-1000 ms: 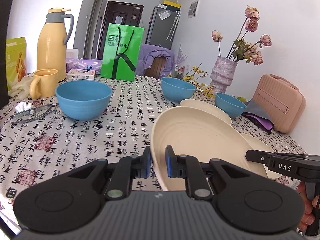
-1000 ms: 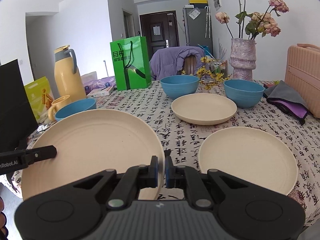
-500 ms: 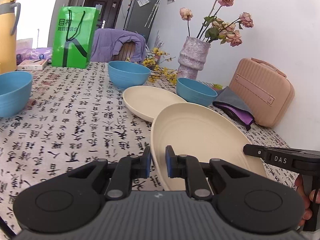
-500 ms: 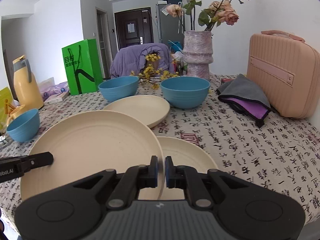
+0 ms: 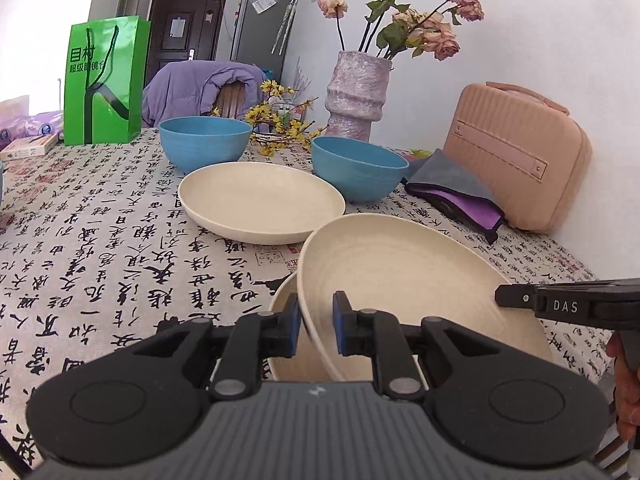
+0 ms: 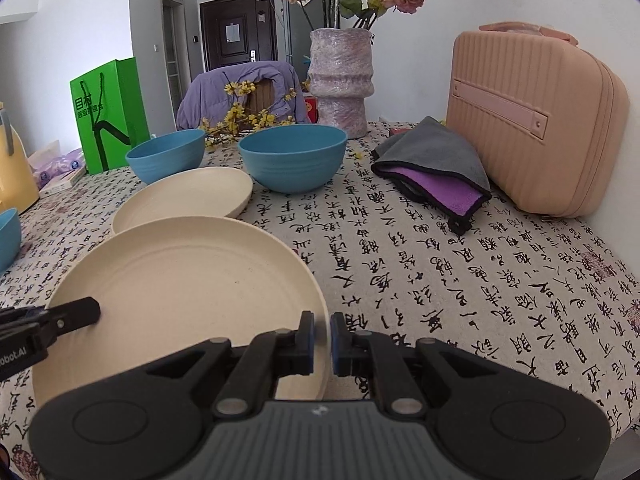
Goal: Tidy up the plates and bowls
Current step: 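Carry the held cream plate with both grippers toward the placed plate, then lower the cream plate onto the placed plate and open both grippers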
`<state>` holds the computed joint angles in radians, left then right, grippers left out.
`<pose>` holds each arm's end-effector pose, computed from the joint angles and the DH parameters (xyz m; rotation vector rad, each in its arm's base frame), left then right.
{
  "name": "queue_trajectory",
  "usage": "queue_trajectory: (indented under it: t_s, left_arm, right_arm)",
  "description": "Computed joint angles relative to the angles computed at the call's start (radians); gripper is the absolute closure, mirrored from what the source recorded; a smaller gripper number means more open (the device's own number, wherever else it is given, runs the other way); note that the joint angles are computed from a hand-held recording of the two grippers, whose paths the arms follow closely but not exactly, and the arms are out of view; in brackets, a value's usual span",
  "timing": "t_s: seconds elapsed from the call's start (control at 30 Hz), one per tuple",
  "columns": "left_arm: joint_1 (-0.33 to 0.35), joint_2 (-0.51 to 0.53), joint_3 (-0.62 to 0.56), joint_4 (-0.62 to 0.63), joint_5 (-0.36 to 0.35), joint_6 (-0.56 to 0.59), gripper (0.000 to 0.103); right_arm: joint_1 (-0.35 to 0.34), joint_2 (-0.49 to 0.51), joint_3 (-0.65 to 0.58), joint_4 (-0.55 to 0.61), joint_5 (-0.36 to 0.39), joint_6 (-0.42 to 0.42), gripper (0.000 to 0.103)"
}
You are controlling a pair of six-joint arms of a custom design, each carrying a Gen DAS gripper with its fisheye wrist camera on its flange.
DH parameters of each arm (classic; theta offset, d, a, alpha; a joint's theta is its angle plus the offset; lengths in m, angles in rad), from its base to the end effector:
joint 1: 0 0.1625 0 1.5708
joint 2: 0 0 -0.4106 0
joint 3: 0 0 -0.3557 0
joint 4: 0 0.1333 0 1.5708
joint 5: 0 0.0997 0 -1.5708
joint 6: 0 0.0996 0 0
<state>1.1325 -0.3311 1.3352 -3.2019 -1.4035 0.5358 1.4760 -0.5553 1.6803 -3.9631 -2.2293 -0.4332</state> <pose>-0.1688 -0.7134 -0.0252 1.2483 2.5203 -0.8989 0.0145 -0.6114 0.1296 -0.1527 -1.9852 1.1975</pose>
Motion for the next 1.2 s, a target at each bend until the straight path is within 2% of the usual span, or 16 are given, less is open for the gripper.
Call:
queue_trajectory:
  t_s: [0.13, 0.23, 0.33, 0.4, 0.73, 0.77, 0.83, 0.87, 0.9, 0.93, 0.97, 1.0, 1.2]
  left_arm:
    - [-0.011, 0.02, 0.003, -0.041, 0.049, 0.072, 0.083]
    - [-0.012, 0.019, 0.004, -0.04, 0.059, 0.101, 0.082]
    - [-0.013, 0.007, 0.02, -0.053, 0.067, 0.148, 0.074]
    - [-0.011, -0.002, 0.033, -0.067, 0.07, 0.186, 0.072]
    - [0.007, -0.058, 0.042, -0.008, 0.06, 0.107, 0.072]
    - [0.008, -0.065, 0.046, -0.007, 0.055, 0.1, 0.069]
    - [0.011, -0.08, 0.062, -0.019, 0.045, 0.094, 0.061]
    - [0.013, -0.089, 0.074, -0.026, 0.04, 0.096, 0.054]
    - [0.015, -0.1, 0.088, -0.035, 0.035, 0.1, 0.046]
    - [0.017, -0.11, 0.102, -0.045, 0.03, 0.102, 0.039]
    - [0.021, -0.122, 0.121, -0.058, 0.022, 0.104, 0.026]
    - [0.027, -0.136, 0.141, -0.073, 0.008, 0.109, 0.018]
    - [0.057, -0.219, 0.299, -0.264, -0.03, 0.15, 0.001]
  right_arm:
    - [-0.004, 0.02, -0.016, -0.016, -0.002, -0.039, 0.095]
    - [-0.005, 0.033, -0.025, -0.037, 0.006, -0.062, 0.095]
    - [-0.005, 0.035, -0.025, -0.039, 0.013, -0.057, 0.095]
    - [-0.006, 0.035, -0.025, -0.038, 0.015, -0.058, 0.095]
    - [0.005, 0.03, -0.017, -0.056, 0.009, -0.049, 0.088]
    - [0.01, 0.029, -0.015, -0.066, 0.01, -0.057, 0.084]
    - [0.021, 0.032, -0.014, -0.092, 0.009, -0.071, 0.066]
    - [0.027, 0.036, -0.015, -0.116, 0.011, -0.08, 0.044]
    - [0.033, 0.044, -0.016, -0.146, 0.017, -0.095, 0.028]
    - [0.039, 0.052, -0.016, -0.179, 0.027, -0.112, 0.023]
    - [0.044, 0.06, -0.014, -0.206, 0.04, -0.128, 0.019]
    - [0.049, 0.065, -0.009, -0.224, 0.057, -0.144, 0.017]
    - [0.085, 0.108, 0.019, -0.265, 0.125, -0.181, 0.014]
